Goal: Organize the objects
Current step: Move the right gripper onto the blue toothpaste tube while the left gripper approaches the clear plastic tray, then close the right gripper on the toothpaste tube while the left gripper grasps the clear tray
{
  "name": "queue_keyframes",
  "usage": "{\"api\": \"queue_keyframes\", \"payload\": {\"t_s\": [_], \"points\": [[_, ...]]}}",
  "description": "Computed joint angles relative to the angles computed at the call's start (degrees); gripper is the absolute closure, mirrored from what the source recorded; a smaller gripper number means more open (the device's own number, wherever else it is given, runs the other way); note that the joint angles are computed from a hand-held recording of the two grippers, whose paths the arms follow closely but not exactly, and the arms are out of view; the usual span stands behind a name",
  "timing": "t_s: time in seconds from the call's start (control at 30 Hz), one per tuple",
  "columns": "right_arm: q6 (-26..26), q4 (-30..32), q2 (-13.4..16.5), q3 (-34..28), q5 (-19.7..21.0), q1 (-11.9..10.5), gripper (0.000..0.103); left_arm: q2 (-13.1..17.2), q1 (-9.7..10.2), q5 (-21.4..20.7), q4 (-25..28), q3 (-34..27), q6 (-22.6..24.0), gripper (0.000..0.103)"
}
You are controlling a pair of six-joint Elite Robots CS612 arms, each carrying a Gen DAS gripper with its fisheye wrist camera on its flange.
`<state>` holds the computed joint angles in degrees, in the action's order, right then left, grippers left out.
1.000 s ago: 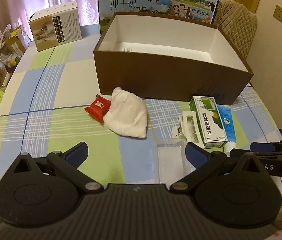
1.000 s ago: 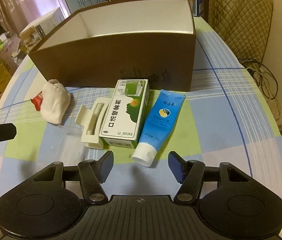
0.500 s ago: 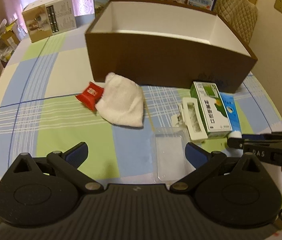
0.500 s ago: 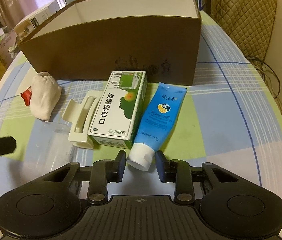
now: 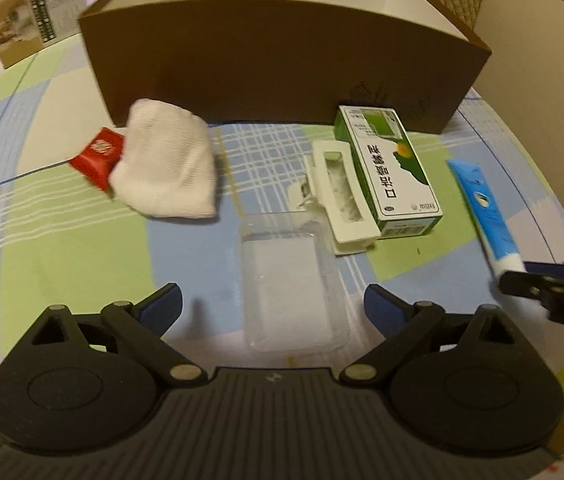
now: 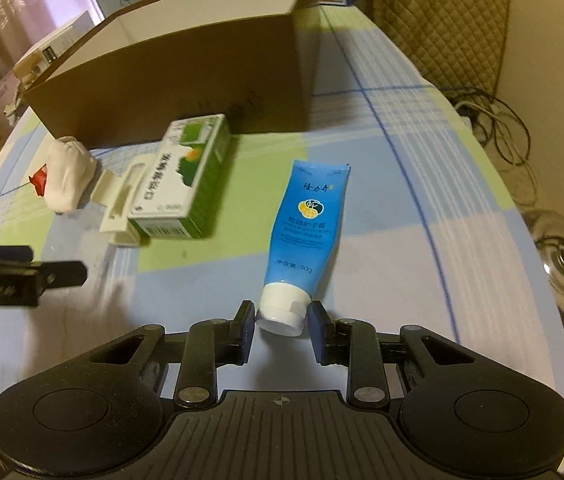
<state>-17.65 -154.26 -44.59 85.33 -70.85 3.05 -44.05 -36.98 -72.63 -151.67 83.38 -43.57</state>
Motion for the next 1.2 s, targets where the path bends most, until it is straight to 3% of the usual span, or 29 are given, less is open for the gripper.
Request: {"api": "queue_keyframes", "payload": {"t_s": [0.23, 0.3, 0.43, 0.47, 0.5, 0.9, 0.97, 1.0, 1.2], "points": [[-0.1, 1.1, -0.7, 0.6, 0.9, -1.0, 0.077, 2.0, 0.51, -0.3, 1.8, -2.4, 0.3, 0.017], [0.0, 1.4, -0.7, 0.3, 0.7, -0.9, 0.075, 2.2, 0.54, 0.2, 1.7, -2.5, 0.5, 0.025], [0.9, -1.2, -0.2, 0.2, 0.0, -0.7, 0.055, 2.2, 0.51, 1.1, 0.8, -2.3, 1.7, 0.038], [1.1, -1.7, -0.1, 0.1, 0.0, -0.6, 0.054, 2.1, 0.47, 1.4, 0.5, -2.1, 2.1, 0.047], [1.3, -2.2, 0.1, -0.1, 0.1, -0.5, 0.054, 2.0, 0.41, 1.8, 0.3, -1.9, 2.4, 0.05], [2.5, -4.4, 3.0, -3.3, -5.1, 1.4, 0.054, -0.5, 0.22, 2.0, 0.7, 1.8, 0.4, 0.05], [1.7, -5.6, 3.1, -3.1, -6.8, 1.7, 0.068, -1.0, 0.27, 2.2, 0.5, 2.4, 0.0, 0.05], [0.9, -5.6, 3.1, -3.2, -7.2, 1.8, 0.068, -1.2, 0.28, 2.3, 0.3, 2.6, -0.1, 0.05], [-0.8, -3.2, 2.7, -3.1, -4.4, 1.2, 0.07, -2.2, 0.35, 2.9, -2.1, 3.7, 0.2, 0.05]]}}
